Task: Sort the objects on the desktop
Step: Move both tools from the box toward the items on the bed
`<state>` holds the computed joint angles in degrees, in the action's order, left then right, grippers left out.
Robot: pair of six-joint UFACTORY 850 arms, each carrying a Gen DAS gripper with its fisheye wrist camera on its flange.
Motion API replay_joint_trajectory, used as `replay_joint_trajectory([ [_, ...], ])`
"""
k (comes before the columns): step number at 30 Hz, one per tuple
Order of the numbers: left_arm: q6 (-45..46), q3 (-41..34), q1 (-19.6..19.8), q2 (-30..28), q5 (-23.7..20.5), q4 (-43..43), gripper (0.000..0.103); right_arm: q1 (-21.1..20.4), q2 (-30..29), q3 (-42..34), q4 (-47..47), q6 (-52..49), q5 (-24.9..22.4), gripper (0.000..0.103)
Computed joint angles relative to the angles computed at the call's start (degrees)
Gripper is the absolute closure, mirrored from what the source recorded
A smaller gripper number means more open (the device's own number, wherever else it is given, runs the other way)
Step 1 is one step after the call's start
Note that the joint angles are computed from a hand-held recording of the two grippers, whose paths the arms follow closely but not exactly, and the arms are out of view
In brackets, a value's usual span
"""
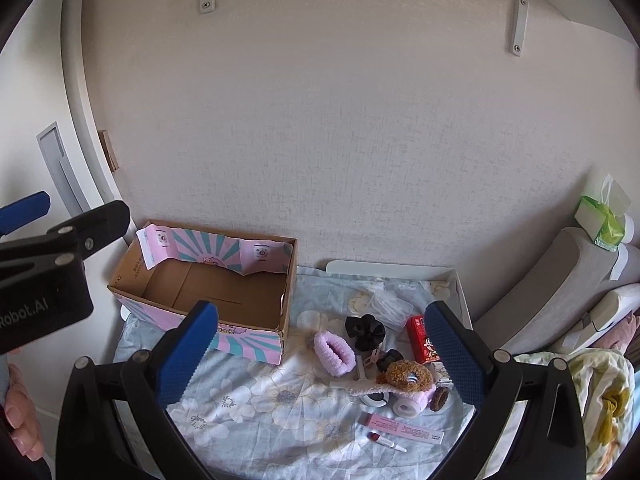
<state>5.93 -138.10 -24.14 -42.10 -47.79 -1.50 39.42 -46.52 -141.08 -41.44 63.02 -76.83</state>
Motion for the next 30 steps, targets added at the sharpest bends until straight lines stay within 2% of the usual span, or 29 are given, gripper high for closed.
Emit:
replay_joint_trajectory([
  [5, 0.3, -3.7, 0.0, -1.9, -3.0, -0.3, 0.001, 0.0, 0.1, 0.2, -0.2, 0.6, 0.2, 0.0],
  [9, 2.2, 3.1, 0.3, 1.3, 4.0, -4.3, 0.001, 0.0, 0.6, 1.1, -0.8, 1.4, 0.2, 0.0],
  [12, 3.2, 3.7, 0.2, 1.6, 4.5, -4.9, 0.001, 0.0, 2.4, 4.2, -1.7, 2.6, 1.4, 0.0],
  [15, 4.7, 3.7, 0.0, 1.5, 4.9, -5.9, 0.001, -0.2, 5.9, 9.8, -3.5, 4.4, 2.7, 0.0],
  [18, 6.9, 4.3, -0.1, 1.7, 5.3, -7.9, 0.001, -0.5, 11.7, 18.8, -6.0, 7.4, 3.5, 0.0],
  [20, 7.8, 2.5, -0.4, 0.5, 3.4, -6.3, 0.0, -0.9, 15.3, 24.3, -6.8, 9.2, 3.8, 0.0],
  [24, 9.7, 3.4, -1.4, 0.2, 3.5, -8.6, 0.0, -2.0, 21.4, 33.8, -6.3, 12.7, 3.0, 0.0],
  [25, 9.9, 2.7, -1.6, -0.3, 2.1, -9.2, 0.0, -2.2, 23.1, 36.4, -5.9, 14.0, 3.0, 0.0],
  [30, 11.8, 3.7, -3.5, -1.4, 0.0, -10.6, 0.0, -3.5, 29.0, 46.3, -2.8, 19.2, 4.6, 0.0],
])
